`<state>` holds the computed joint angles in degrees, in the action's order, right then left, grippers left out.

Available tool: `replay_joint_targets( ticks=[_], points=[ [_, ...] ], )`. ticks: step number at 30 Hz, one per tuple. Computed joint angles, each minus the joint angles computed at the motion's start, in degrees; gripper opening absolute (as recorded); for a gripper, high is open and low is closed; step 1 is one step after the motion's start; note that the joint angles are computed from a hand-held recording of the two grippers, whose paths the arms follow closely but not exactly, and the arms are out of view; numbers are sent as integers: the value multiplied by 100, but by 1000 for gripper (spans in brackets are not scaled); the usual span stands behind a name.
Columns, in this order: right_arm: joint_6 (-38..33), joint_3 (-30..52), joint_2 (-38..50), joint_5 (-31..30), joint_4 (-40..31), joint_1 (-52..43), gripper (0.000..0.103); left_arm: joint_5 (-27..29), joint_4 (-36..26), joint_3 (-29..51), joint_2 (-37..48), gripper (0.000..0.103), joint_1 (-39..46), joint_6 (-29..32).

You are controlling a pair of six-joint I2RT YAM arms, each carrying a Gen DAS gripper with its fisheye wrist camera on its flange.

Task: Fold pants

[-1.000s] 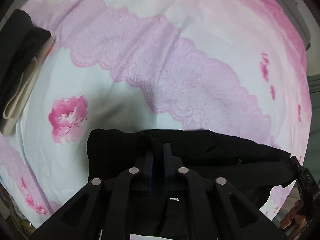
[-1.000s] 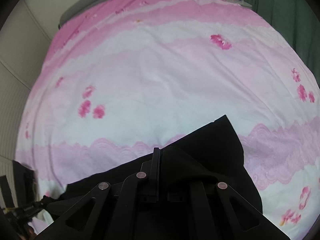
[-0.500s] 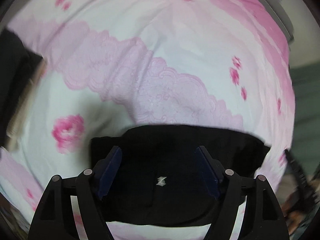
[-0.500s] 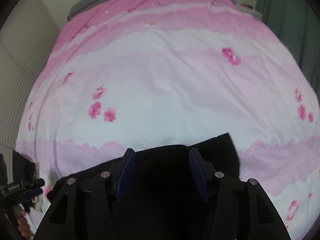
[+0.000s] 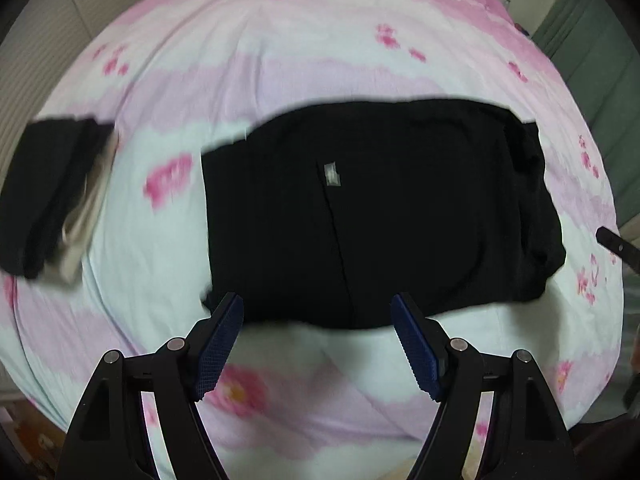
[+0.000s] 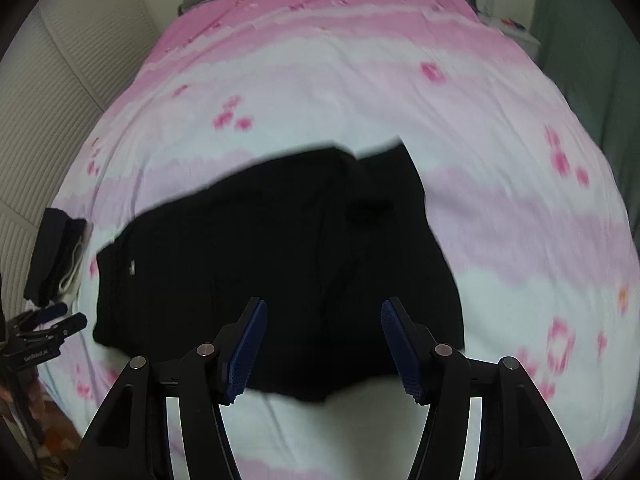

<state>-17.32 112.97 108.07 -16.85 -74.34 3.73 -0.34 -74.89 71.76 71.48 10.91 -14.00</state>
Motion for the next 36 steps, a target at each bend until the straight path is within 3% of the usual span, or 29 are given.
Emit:
replay_joint_targets(
  ticks=[6,11,20,23,24,25,30,36],
  points=[
    [-406,-1705,-743,219,755,-252,61,-249,-146,-439,-183,76,-1028,-709],
    [-934,-1994,-585,419,1059,-77,61,-358,-114,-241,213,76,-1736,-1262],
    [-1216,-1657,374,847,1265,521,57,-399,-211,262,445,76,-2358,-1844],
    [-1325,-1526,737,1139,1186,583,29,-384,-298,260,443,76,-2414,-1969],
    [-1339,-1488,800,1191,1171,564,16,-380,-330,248,435,76,-2435,-2023],
    [-1340,-1441,833,1222,1172,505,13,-357,-344,231,427,76,-2430,-2045],
    [-762,-753,812,579,966,-314,10,-281,-384,217,424,76,-2471,-2200],
    [-249,699,1566,823,472,-1064,10,-459,-385,579,820,76,-2911,-2165]
  ],
)
